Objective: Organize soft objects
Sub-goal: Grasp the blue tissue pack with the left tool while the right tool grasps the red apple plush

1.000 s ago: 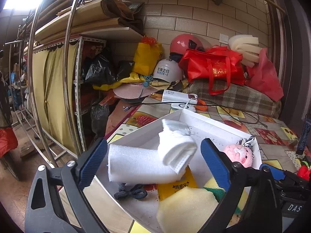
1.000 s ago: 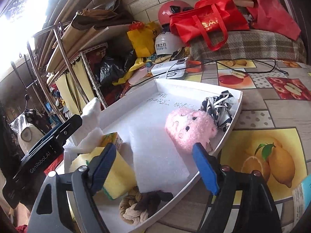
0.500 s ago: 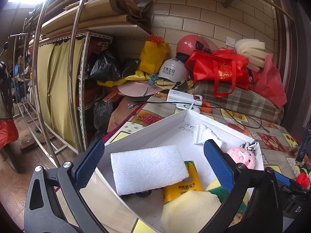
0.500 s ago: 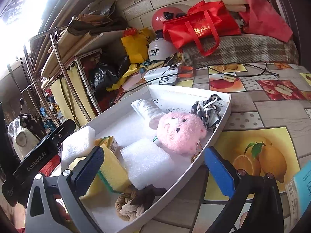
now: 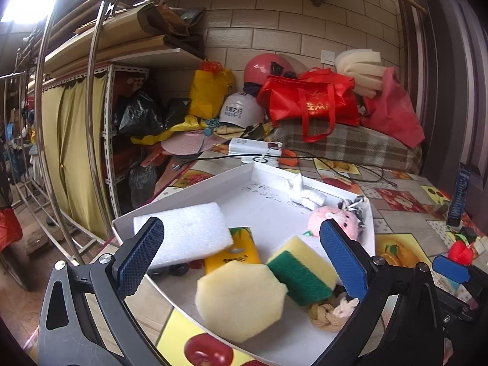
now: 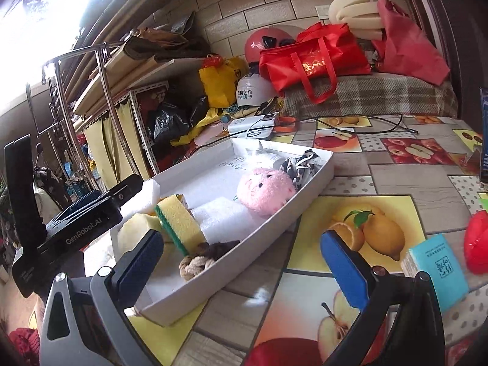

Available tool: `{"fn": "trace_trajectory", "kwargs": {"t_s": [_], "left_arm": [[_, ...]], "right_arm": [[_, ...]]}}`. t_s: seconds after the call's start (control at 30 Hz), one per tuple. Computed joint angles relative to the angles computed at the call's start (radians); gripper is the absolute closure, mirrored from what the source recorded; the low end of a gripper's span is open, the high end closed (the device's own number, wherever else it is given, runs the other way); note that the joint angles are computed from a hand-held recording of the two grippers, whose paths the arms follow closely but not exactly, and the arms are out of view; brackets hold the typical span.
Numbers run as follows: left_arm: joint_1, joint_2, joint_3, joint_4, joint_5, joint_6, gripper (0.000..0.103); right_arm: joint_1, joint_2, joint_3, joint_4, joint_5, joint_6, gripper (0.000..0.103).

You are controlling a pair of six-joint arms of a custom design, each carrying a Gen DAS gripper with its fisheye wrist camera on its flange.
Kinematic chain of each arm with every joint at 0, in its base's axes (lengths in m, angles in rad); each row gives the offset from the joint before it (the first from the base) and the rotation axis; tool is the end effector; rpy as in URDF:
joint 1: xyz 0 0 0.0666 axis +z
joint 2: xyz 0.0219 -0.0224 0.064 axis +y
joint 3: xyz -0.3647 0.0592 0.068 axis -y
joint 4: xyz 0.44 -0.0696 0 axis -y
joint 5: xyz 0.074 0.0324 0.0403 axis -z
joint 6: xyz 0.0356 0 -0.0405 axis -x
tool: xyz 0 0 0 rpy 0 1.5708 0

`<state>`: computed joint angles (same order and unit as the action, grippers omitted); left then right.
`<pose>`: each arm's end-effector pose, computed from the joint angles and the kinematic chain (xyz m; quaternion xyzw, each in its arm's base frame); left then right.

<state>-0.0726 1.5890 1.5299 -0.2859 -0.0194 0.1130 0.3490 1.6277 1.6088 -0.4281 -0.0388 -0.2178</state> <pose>0.6372 -0.0460 0.4308 -0.0221 0.8177 -0.0454 0.5735 0.6097 0.2229 0.4350 -0.0658 0.8436 0.1647 0.5069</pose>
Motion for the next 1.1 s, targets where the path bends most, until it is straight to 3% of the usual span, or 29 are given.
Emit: {"fn": "trace_trajectory", "kwargs": {"t_s": [0.1, 0.23, 0.33, 0.53, 0.6, 0.7, 0.87, 0.93, 0.97, 1.0, 1.1], "left_arm": [[-0.039, -0.024, -0.027, 0.002, 0.036, -0.056, 0.0], [-0.098, -0.038, -0.036, -0.02, 0.084, -0.134, 0.0], [-0.138, -0.032, -0.019, -0.062, 0.124, -0.176, 0.0], [-0.211, 0.034, 0.088, -0.227, 0.212, -0.161, 0.0], [-0.234, 0.065, 0.132, -0.277, 0.233, -0.15, 0.0], [-0.269, 0.11, 0.197, -0.346, 0.229, -0.158, 0.0], [-0.302, 0.162, 0.268, -0.424, 0.199, -0.174, 0.0], [-0.308, 0.184, 0.299, -0.462, 0.196, -0.177, 0.0], [-0.31, 0.196, 0.315, -0.48, 0.196, -0.176, 0.0], [-0.313, 0.208, 0.331, -0.494, 0.193, -0.174, 0.0], [-0.322, 0.234, 0.367, -0.525, 0.184, -0.171, 0.0]], "right_arm": [[-0.022, -0.069, -0.084, 0.038, 0.014, 0.034, 0.0], [-0.058, -0.151, -0.175, 0.071, 0.094, 0.107, 0.0], [-0.104, -0.188, -0.211, 0.06, 0.137, 0.124, 0.0], [-0.238, -0.196, -0.202, -0.036, 0.158, 0.013, 0.0], [-0.277, -0.177, -0.183, -0.042, 0.131, -0.02, 0.0], [-0.304, -0.113, -0.105, -0.103, 0.087, -0.014, 0.0], [-0.305, -0.014, 0.02, -0.281, -0.014, 0.051, 0.001], [-0.305, -0.001, 0.036, -0.315, -0.019, 0.054, 0.013], [-0.311, 0.007, 0.043, -0.329, -0.039, 0.045, 0.031], [-0.32, 0.009, 0.043, -0.333, -0.063, 0.03, 0.038], [-0.342, -0.018, 0.003, -0.291, -0.089, -0.035, 0.039]]}}
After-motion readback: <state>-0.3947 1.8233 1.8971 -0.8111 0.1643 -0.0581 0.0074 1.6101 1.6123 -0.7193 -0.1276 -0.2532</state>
